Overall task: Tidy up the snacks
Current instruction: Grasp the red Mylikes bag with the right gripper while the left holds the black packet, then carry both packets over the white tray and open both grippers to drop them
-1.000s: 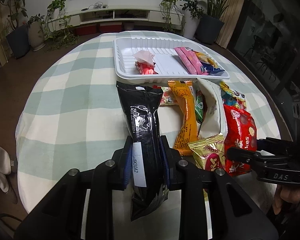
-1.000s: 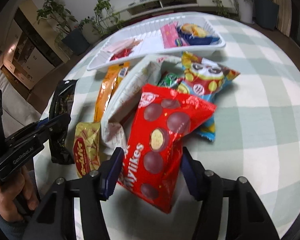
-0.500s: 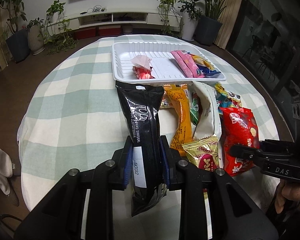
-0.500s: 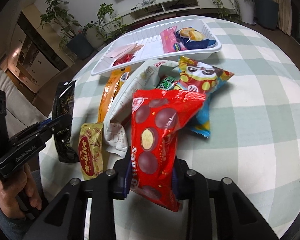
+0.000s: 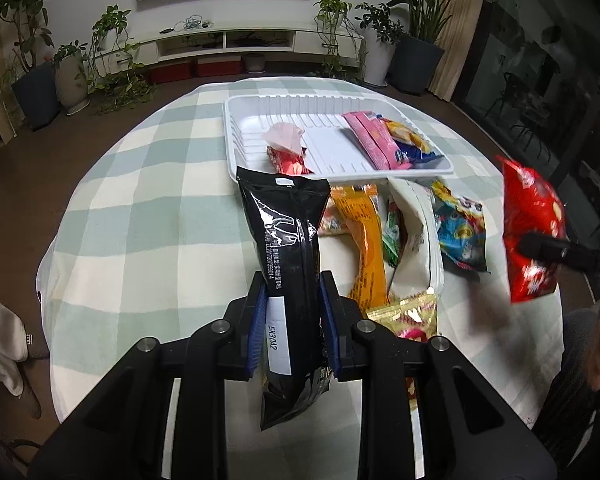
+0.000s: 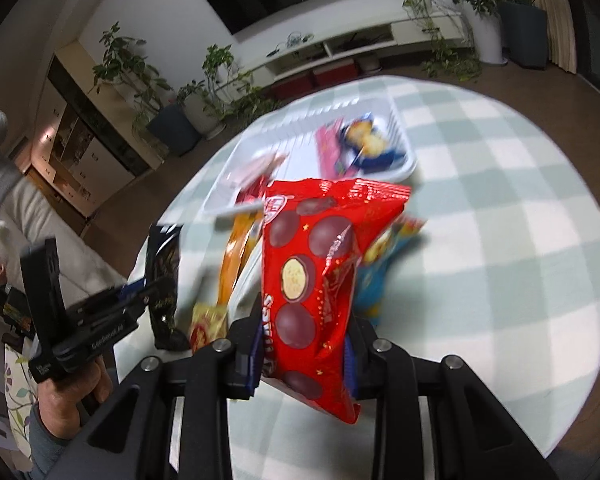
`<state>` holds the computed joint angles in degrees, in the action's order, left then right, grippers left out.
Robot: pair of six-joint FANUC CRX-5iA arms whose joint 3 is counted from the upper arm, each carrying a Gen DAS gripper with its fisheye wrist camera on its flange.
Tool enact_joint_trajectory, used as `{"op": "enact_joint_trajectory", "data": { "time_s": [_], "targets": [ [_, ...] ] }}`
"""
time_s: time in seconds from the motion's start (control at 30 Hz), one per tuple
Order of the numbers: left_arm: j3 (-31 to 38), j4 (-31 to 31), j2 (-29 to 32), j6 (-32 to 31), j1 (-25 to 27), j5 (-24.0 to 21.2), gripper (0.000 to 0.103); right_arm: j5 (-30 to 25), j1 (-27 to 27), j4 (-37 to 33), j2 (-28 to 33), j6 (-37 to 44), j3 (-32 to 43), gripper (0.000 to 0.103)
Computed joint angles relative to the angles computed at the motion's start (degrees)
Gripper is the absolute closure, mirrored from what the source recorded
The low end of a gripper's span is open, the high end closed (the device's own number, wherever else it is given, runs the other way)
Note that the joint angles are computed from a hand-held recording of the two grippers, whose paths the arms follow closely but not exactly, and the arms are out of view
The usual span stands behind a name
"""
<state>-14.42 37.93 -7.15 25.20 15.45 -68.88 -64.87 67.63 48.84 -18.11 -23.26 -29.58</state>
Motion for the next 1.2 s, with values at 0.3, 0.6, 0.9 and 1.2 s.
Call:
{"op": "enact_joint_trajectory", "data": {
  "time_s": [0.3, 0.6, 0.9, 1.2],
  "targets": [
    [13.3, 1.2, 10.1, 5.5, -6.3, 1.3, 0.081, 2.6, -10.6, 2.1, 0.1, 12.7, 5.8, 0.07],
    [30.3, -4.2, 23.7, 15.1, -13.9, -0.2, 0.083, 12.6, -24.2, -13.6, 12.4, 36.6, 20.3, 0.07],
    [33.2, -6.7, 27.4, 16.0, -16.2, -0.6, 0.085, 12.1, -29.4, -24.5, 21.0, 47.8, 27.7, 0.07],
    [39.0, -6.4, 31.6, 19.5, -17.9, -0.5, 0.086, 9.2, -30.0, -26.6, 24.3, 50.8, 31.2, 0.07]
  ]
}}
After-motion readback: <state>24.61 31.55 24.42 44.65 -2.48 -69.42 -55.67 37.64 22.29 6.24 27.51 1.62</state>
